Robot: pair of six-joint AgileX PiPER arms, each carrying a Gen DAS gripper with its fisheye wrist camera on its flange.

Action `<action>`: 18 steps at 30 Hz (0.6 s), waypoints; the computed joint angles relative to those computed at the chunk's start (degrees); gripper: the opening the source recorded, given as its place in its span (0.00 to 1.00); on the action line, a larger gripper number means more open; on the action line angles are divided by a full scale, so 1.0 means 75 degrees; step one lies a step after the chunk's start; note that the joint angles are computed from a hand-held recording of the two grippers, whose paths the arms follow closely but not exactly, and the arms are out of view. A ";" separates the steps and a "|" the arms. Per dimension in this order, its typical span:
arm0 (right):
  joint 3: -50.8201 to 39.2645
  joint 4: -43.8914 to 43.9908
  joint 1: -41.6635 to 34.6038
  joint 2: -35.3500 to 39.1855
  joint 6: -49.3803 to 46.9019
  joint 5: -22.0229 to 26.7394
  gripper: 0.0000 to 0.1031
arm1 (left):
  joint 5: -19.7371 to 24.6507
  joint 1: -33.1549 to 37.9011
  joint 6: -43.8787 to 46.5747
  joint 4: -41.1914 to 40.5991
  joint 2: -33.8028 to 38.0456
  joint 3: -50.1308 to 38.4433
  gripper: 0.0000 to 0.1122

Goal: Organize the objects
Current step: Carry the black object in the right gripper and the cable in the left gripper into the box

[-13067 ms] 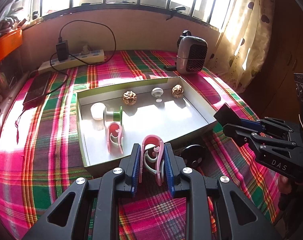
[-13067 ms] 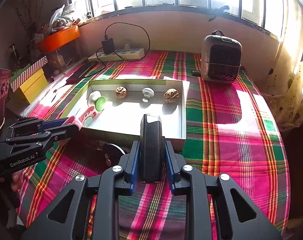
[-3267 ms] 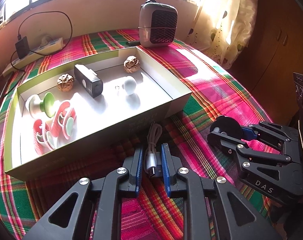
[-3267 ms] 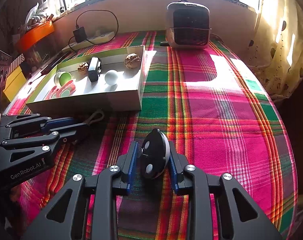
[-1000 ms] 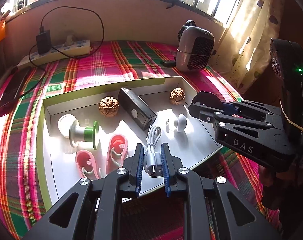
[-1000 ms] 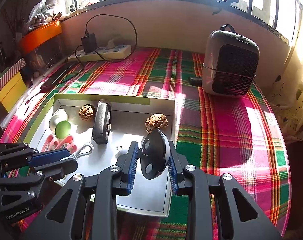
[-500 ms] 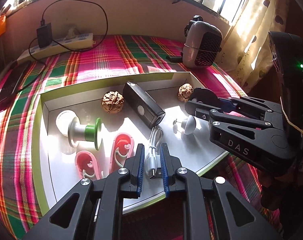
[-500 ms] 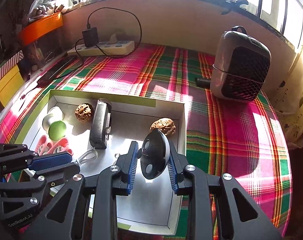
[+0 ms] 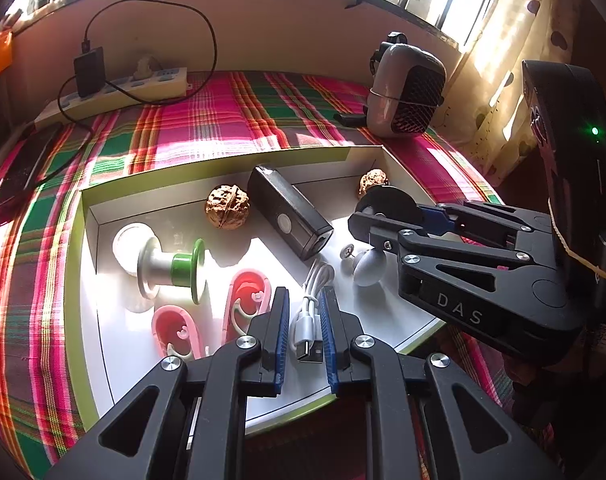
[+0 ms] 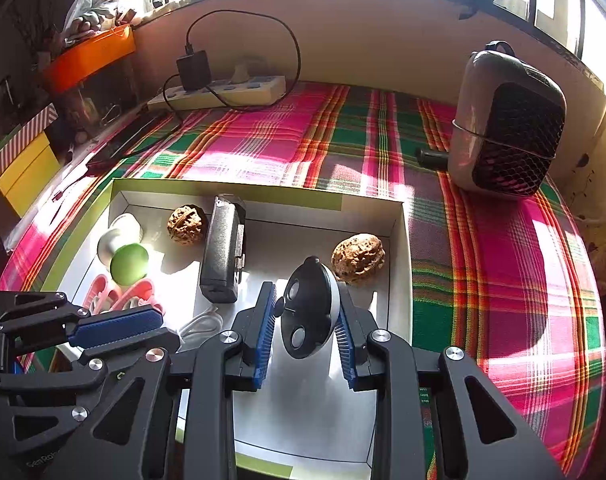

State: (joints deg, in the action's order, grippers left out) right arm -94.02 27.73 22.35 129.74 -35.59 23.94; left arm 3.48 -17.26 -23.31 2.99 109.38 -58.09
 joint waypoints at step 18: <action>-0.0159 0.0666 -0.0025 0.0204 -0.0702 0.0034 0.29 | 0.0045 -0.0083 0.0248 -0.0219 0.0096 -0.0101 0.12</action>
State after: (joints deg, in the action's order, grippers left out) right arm -95.21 32.73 22.17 131.27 -40.86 24.19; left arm 3.82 -17.88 -21.45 1.34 110.10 -58.84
